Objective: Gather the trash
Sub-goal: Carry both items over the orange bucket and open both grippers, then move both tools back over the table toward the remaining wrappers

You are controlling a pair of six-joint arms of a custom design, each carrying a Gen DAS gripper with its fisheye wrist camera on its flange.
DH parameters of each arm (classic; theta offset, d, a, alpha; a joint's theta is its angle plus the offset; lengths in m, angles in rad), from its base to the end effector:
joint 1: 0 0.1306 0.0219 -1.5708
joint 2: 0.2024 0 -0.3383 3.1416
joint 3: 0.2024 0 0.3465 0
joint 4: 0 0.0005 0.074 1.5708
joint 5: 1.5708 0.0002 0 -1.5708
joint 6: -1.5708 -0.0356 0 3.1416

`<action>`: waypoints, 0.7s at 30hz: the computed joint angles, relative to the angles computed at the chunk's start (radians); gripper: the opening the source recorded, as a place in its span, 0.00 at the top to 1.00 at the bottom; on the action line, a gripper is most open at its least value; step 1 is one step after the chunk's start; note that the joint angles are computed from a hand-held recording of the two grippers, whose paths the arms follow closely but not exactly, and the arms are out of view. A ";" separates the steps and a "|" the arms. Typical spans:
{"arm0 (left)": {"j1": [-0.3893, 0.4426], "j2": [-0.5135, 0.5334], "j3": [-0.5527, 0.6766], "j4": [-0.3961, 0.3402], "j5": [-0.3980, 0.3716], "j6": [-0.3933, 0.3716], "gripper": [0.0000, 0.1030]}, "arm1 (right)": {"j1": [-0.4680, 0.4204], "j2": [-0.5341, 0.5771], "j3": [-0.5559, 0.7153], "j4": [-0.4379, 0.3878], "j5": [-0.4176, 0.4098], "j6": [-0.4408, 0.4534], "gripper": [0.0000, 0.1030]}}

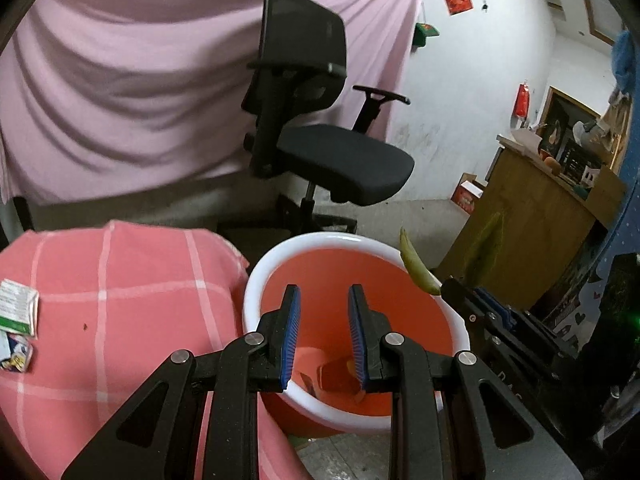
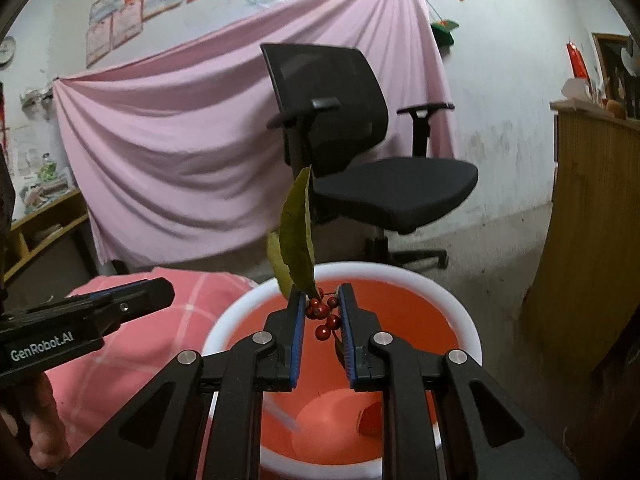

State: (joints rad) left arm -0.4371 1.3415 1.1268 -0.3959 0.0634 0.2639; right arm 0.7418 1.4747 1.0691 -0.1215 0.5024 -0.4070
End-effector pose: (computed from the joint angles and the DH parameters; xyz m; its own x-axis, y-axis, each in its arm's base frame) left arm 0.3983 -0.1892 0.3320 -0.6239 0.0042 -0.7815 0.3178 0.9150 -0.2488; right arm 0.3562 0.3025 0.2772 -0.4535 0.0550 -0.8896 -0.1152 0.9861 0.1197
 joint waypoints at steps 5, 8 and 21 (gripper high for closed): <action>0.007 -0.009 -0.012 -0.004 0.000 0.009 0.79 | -0.005 0.004 -0.002 -0.023 -0.014 -0.038 0.67; 0.012 -0.030 -0.032 0.003 -0.012 0.012 0.77 | -0.002 0.006 0.003 -0.039 -0.010 -0.045 0.65; 0.066 -0.204 -0.139 0.076 -0.101 0.004 0.66 | 0.056 -0.002 0.071 0.005 0.047 0.023 0.51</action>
